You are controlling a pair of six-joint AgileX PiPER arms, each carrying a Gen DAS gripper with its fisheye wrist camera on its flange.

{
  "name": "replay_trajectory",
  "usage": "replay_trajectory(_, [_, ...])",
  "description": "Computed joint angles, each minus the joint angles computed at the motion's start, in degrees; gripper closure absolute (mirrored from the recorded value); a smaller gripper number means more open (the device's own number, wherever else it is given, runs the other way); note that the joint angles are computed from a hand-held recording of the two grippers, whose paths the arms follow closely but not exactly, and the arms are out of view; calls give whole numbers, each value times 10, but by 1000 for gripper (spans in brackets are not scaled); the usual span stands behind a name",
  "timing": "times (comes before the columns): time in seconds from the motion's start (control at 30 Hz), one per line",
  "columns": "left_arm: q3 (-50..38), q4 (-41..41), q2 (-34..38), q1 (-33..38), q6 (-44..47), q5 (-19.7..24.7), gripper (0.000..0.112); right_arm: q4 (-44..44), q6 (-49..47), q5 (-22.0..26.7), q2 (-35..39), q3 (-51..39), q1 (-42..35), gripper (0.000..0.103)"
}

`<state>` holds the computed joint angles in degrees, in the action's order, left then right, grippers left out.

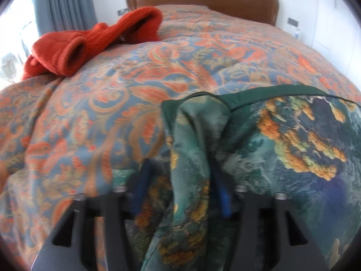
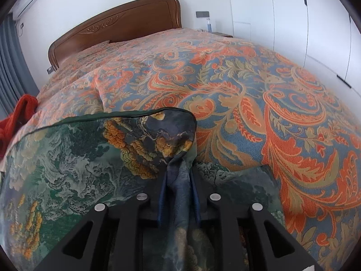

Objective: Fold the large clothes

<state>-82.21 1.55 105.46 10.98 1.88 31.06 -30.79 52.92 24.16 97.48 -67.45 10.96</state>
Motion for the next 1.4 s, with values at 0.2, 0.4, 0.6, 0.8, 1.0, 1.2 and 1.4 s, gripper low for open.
replay_trajectory(0.2, [-40, -108, -25, 60, 93, 93, 17, 143, -124, 57, -54, -29, -33, 33])
replay_trajectory(0.4, [61, -231, -143, 121, 237, 99, 14, 118, -142, 101, -172, -1, -8, 32])
replay_trajectory(0.6, [167, -303, -248, 146, 354, 108, 13, 98, -150, 132, -291, 93, 94, 31])
replay_trajectory(0.8, [234, -316, -319, 163, 402, 157, 13, 5, -31, 166, -306, 169, 178, 31])
replay_trajectory(1.0, [271, -361, -368, 231, 490, 241, 13, -15, 34, 189, -372, 219, 200, 31])
replay_trajectory(1.2, [245, -342, -396, 110, 439, 253, 13, -56, 161, 217, -446, 277, 291, 31])
replay_trajectory(1.4, [191, -242, -317, -85, 287, 183, 12, -109, 287, 244, -483, 305, 391, 31])
